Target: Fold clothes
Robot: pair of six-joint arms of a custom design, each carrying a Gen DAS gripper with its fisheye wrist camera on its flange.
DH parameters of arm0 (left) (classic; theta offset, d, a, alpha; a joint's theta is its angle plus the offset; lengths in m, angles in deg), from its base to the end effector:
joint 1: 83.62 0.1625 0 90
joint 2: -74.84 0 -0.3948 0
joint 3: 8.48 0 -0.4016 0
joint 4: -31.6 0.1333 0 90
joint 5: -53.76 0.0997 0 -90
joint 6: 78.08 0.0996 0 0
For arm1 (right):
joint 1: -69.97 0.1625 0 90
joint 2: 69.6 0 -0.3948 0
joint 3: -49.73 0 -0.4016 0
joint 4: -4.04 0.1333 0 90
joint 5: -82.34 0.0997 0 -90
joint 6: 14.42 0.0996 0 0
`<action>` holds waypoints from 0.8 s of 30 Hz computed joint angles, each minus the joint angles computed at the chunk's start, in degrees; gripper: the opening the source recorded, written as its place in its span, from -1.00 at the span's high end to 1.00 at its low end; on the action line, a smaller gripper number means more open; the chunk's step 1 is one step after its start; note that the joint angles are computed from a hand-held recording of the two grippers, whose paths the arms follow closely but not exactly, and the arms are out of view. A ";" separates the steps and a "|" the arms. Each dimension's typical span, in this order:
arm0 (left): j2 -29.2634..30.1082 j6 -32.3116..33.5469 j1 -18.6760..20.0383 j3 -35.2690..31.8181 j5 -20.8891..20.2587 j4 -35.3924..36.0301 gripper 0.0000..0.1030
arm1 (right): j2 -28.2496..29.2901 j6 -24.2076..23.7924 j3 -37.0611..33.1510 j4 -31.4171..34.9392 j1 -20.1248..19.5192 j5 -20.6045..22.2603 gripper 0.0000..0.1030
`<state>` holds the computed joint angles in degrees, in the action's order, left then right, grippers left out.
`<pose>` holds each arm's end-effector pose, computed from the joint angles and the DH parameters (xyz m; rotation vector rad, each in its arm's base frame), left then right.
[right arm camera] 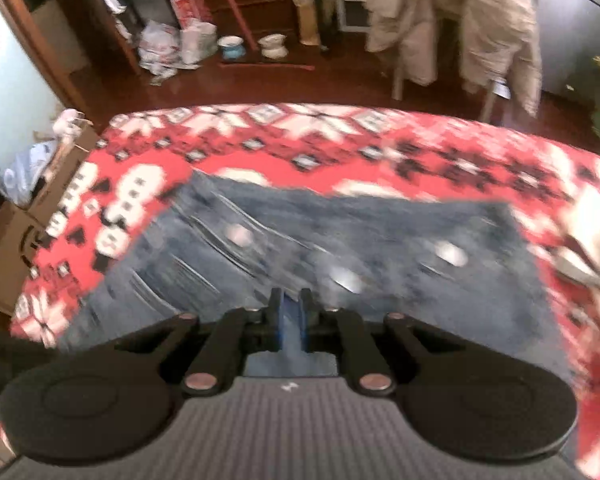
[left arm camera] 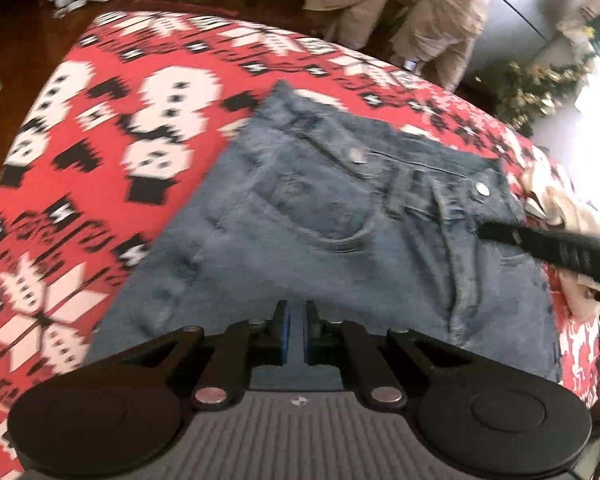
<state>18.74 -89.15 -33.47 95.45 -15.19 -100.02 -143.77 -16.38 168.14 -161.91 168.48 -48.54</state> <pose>-0.2411 -0.5527 0.0893 0.7136 2.6692 -0.0853 0.1443 -0.5040 0.2505 -0.0335 -2.3813 0.7219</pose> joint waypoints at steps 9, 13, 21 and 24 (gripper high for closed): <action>7.77 -0.93 -3.97 -2.20 -4.81 -4.77 0.92 | -14.38 -0.31 11.04 7.41 -7.48 -2.29 0.79; 11.42 -0.27 -6.32 -4.37 -7.11 -5.44 0.92 | -13.12 -3.57 11.37 0.88 -10.31 -0.96 0.84; 15.82 -3.22 -9.29 -7.29 -8.47 -5.44 0.91 | -13.93 -5.09 8.53 0.07 -11.89 1.26 0.80; 17.09 -4.62 -10.03 -7.72 -6.78 -6.18 0.91 | -17.50 -4.35 8.97 4.96 -12.08 2.07 0.80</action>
<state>35.83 -93.77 -43.50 87.72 -21.97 -106.20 -161.27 -20.73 177.11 -156.95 156.40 -46.47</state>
